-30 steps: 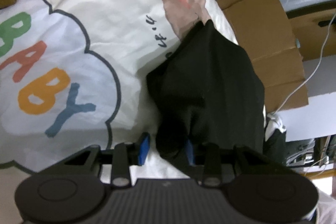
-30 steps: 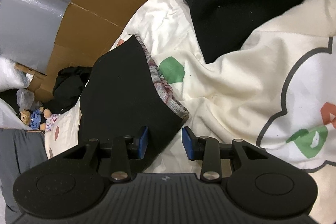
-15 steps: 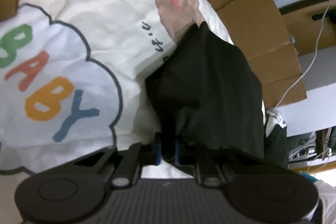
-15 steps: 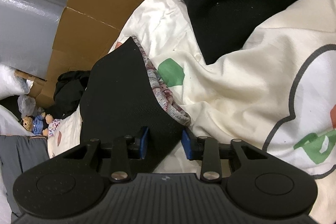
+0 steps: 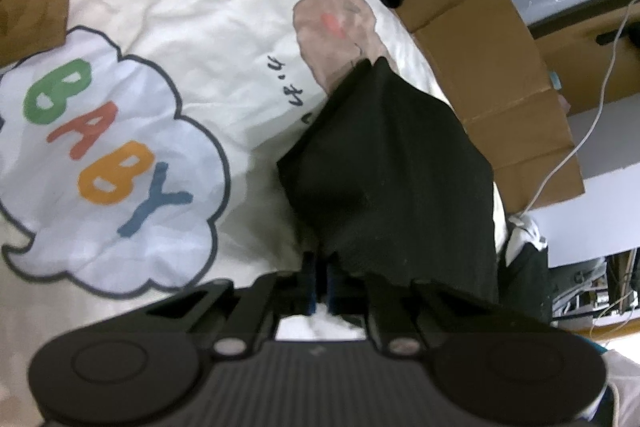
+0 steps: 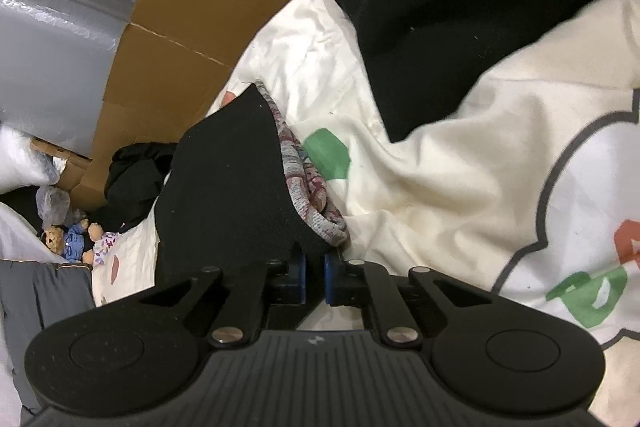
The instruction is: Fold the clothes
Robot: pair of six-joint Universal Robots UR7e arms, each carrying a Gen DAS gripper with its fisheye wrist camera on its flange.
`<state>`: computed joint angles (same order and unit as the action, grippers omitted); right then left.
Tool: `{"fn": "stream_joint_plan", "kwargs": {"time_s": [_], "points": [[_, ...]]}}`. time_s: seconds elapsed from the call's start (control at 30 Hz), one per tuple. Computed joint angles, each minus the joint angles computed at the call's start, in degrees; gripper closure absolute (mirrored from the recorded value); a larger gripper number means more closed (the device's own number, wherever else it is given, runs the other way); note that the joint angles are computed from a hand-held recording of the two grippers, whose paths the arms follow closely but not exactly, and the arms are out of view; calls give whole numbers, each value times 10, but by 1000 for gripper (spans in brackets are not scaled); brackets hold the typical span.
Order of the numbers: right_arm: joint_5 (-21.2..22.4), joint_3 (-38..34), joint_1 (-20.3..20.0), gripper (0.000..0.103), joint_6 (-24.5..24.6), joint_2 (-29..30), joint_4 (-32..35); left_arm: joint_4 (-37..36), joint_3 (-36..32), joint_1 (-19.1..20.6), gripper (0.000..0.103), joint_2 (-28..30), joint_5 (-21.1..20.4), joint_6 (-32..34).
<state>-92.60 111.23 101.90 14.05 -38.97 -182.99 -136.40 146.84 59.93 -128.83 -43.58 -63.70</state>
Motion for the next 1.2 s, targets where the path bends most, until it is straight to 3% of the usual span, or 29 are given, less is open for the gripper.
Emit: {"fn": "stream_joint_plan", "kwargs": {"time_s": [0.27,0.4,0.6,0.8,0.97,1.2], "points": [[-2,12,3,95,-1,-12,3,218,-26,-97,99,-70,57,-134],[-4,30,6,95,-4,-34,20,373,-40,-160,99,-117,72,-244],[-23,52,17,95,3,-60,56,626,-70,-260,99,-168,65,-452],[-33,76,26,95,17,-78,65,779,-99,-330,99,-177,34,-579],[-31,96,27,95,27,-96,66,834,-110,-364,99,-172,8,-634],[-41,104,28,95,28,-106,59,824,-98,-378,99,-161,-16,-631]]}}
